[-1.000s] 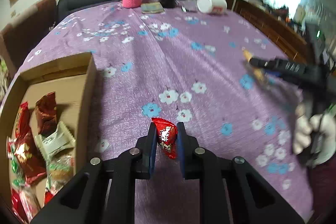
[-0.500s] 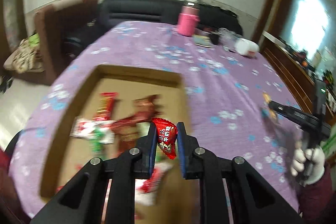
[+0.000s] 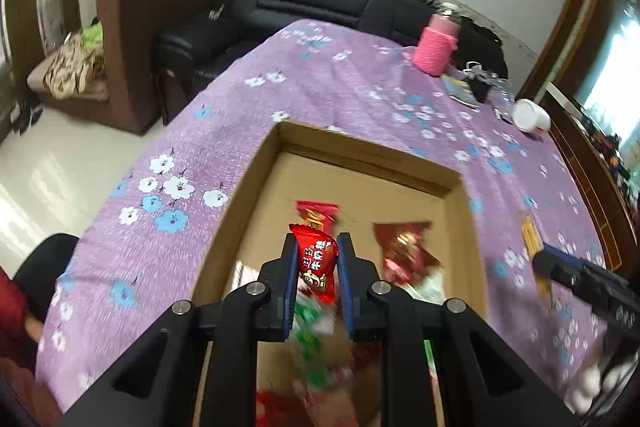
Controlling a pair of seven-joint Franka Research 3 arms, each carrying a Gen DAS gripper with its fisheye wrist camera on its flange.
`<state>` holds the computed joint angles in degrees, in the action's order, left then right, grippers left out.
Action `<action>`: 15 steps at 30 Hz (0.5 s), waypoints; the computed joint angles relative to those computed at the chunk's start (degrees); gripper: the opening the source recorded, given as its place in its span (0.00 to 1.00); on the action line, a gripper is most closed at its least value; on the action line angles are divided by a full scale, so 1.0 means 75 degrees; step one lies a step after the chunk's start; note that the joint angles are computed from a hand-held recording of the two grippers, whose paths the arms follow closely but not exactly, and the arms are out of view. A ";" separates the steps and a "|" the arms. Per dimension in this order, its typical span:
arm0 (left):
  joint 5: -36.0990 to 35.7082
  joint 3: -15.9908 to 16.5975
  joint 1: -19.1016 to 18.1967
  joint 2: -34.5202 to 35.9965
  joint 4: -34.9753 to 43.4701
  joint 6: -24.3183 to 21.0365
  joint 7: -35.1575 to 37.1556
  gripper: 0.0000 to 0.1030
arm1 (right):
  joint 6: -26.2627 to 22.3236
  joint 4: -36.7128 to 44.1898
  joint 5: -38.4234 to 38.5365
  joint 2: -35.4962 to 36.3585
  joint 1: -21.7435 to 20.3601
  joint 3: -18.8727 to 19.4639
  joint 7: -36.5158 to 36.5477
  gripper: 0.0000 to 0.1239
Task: Organize snacks
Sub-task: 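Carry both snacks over the tray and open both grippers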
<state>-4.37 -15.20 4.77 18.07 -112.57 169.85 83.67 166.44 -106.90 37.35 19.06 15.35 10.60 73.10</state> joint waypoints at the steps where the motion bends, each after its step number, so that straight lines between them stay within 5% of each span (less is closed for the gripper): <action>1: -0.0002 0.0026 0.0009 0.0120 0.0129 -0.0056 -0.0021 0.17 | -0.0143 0.0337 -0.0482 0.0252 0.0280 -0.0261 0.0410 0.30; 8: 0.0190 0.0102 0.0039 0.0883 0.1073 -0.0326 -0.0174 0.18 | -0.1019 0.2331 -0.2735 0.1715 0.1207 -0.1263 0.2405 0.30; 12: 0.0227 0.0013 0.0096 0.1119 0.1338 -0.0393 -0.0178 0.36 | -0.1419 0.3198 -0.3845 0.2373 0.1610 -0.1776 0.3440 0.31; 15: 0.0155 -0.0127 0.0195 0.1032 0.1150 -0.0190 -0.0090 0.50 | -0.1438 0.3309 -0.4047 0.2471 0.1490 -0.1621 0.3658 0.32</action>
<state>-3.20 -16.15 6.23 25.81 -103.94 168.42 82.99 155.65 -82.08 7.00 37.59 26.52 -1.55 100.53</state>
